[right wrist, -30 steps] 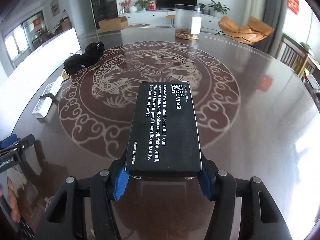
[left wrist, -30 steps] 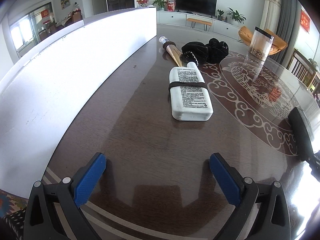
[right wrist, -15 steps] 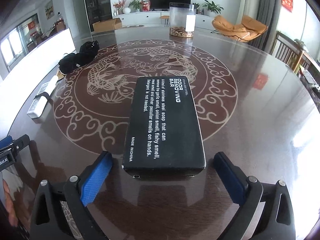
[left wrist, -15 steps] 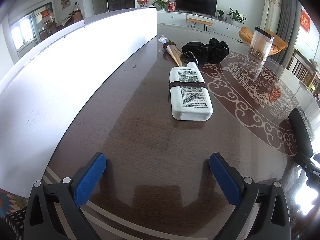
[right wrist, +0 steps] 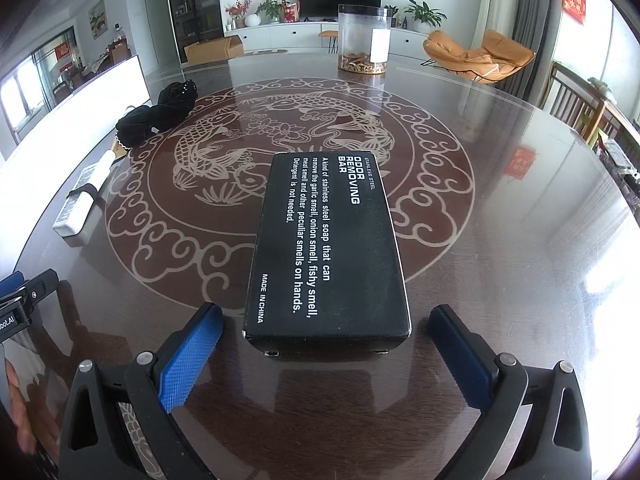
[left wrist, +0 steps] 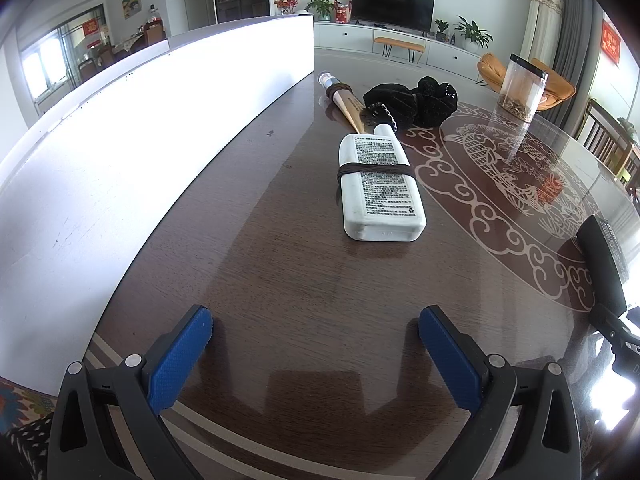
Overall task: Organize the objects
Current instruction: 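Hold the black box on the table with the right tool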
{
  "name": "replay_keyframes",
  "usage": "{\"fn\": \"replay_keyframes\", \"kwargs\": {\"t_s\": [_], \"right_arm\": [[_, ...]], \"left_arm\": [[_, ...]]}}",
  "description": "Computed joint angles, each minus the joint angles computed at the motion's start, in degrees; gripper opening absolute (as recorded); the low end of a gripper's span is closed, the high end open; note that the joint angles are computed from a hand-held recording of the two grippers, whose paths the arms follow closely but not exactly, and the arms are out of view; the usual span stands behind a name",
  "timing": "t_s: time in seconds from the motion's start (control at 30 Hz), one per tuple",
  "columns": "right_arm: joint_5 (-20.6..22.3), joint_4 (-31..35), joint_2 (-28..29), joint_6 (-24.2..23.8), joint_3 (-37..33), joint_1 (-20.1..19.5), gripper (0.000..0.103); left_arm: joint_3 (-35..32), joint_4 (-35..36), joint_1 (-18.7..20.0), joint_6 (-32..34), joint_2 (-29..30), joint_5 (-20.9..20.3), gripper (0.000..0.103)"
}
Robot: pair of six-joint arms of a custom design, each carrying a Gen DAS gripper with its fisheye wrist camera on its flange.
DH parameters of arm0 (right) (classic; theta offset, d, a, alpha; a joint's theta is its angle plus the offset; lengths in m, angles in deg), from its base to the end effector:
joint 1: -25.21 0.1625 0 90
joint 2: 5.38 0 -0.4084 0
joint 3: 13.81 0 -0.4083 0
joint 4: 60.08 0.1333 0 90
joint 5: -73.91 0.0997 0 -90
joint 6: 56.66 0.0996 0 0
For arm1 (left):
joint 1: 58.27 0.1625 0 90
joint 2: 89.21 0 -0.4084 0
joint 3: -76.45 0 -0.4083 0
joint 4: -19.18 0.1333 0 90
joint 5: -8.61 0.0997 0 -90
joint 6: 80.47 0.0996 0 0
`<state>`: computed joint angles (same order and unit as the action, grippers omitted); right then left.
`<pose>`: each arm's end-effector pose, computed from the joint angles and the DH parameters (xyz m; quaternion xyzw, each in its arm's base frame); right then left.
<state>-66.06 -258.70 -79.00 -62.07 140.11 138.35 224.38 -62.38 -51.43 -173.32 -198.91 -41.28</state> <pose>0.1712 -0.2554 0.1428 0.1166 -0.8772 0.2822 0.3705 -0.1712 -0.2194 0.1695 0.0625 0.8709 -0.3017 0.3828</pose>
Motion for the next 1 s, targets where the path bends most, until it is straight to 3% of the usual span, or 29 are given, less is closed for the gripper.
{"fn": "replay_keyframes", "kwargs": {"t_s": [1.0], "right_arm": [[0.1, -0.7, 0.2, -0.2, 0.2, -0.1, 0.103]], "left_arm": [[0.3, 0.0, -0.3, -0.2, -0.1, -0.1, 0.103]]}}
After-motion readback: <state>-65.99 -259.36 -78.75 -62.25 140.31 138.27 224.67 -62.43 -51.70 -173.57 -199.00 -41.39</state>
